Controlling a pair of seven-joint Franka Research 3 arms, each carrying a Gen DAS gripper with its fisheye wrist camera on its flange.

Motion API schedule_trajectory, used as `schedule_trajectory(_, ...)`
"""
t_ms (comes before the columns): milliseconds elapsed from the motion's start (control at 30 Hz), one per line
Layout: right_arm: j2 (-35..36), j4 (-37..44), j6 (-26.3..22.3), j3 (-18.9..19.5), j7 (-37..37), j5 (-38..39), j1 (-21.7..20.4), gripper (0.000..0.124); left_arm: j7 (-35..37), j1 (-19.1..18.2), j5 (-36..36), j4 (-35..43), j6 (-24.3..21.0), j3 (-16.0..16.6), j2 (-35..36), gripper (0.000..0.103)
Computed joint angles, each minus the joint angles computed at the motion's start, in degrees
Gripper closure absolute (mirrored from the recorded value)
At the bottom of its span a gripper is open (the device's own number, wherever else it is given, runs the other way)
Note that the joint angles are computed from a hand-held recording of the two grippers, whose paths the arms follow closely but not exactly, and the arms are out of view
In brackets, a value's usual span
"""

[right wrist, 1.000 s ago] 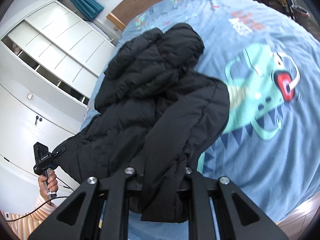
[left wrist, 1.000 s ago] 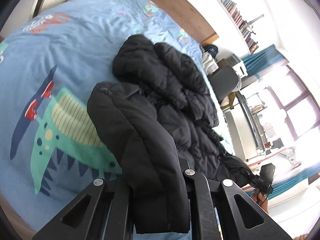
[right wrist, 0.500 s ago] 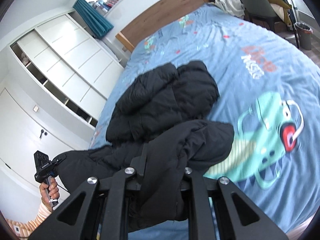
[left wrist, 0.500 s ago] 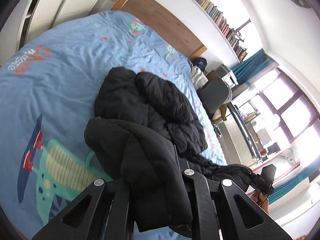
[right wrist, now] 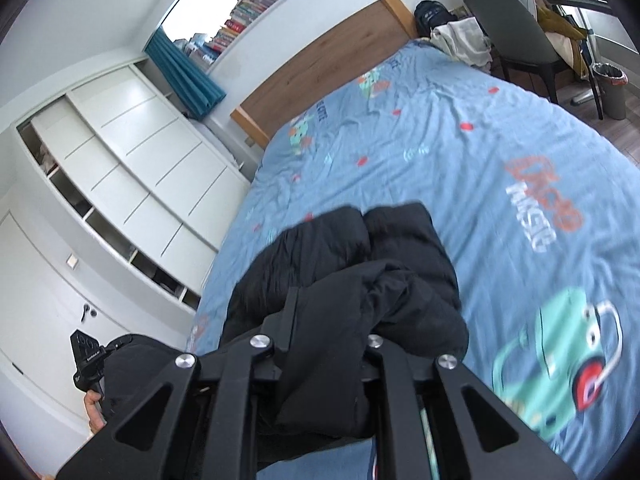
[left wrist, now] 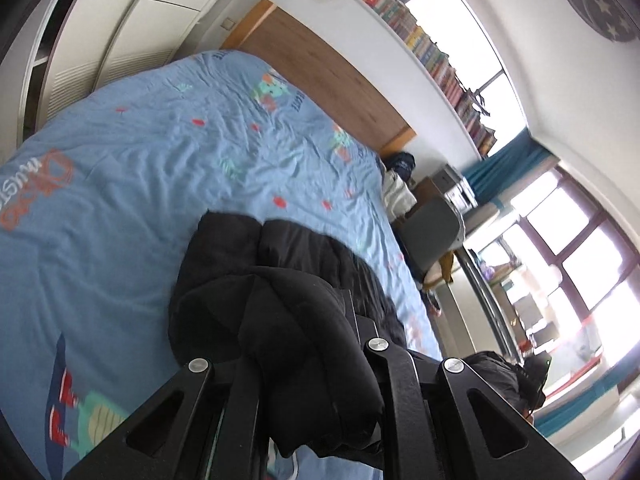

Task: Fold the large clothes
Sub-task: 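Lift the held edge with both grippers and fold it over the coat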

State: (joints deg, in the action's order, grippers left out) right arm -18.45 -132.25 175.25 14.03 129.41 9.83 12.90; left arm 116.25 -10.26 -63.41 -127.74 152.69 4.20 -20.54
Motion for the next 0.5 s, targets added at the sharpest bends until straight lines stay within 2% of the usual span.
schedule_trajectory(100,4.68,5.33,-0.06,0.03,1.15,-2.00,-2.71,0.111,0.02,0.60,-1.72,4.77,0.14,0.41,5.05,0.092)
schedule_trajectory(233,12.69,13.53,-0.59,-0.90,5.58,-7.23,-5.14,0.111,-2.21,3.82,-2.48,13.43,-0.28,-0.99,14.06,0.092)
schedule_trajectory(333,19.28,19.81,-1.33,-3.32,9.30,-10.51,-4.81,0.111,-6.83,6.48,0.88,20.92,-0.80,-2.68,21.72,0.092)
schedule_trajectory(433,26.52,27.19,-4.13,-7.02,12.80,-13.50,-2.91,0.111,-13.05,8.15,7.10,29.49,-1.08,-4.27,30.37,0.092)
schedule_trajectory(500,32.18,32.96,-6.43,-8.28,11.77,-11.06,-2.45,0.111,-16.78,8.87,11.13,34.68,-1.77,-4.98,35.55,0.091)
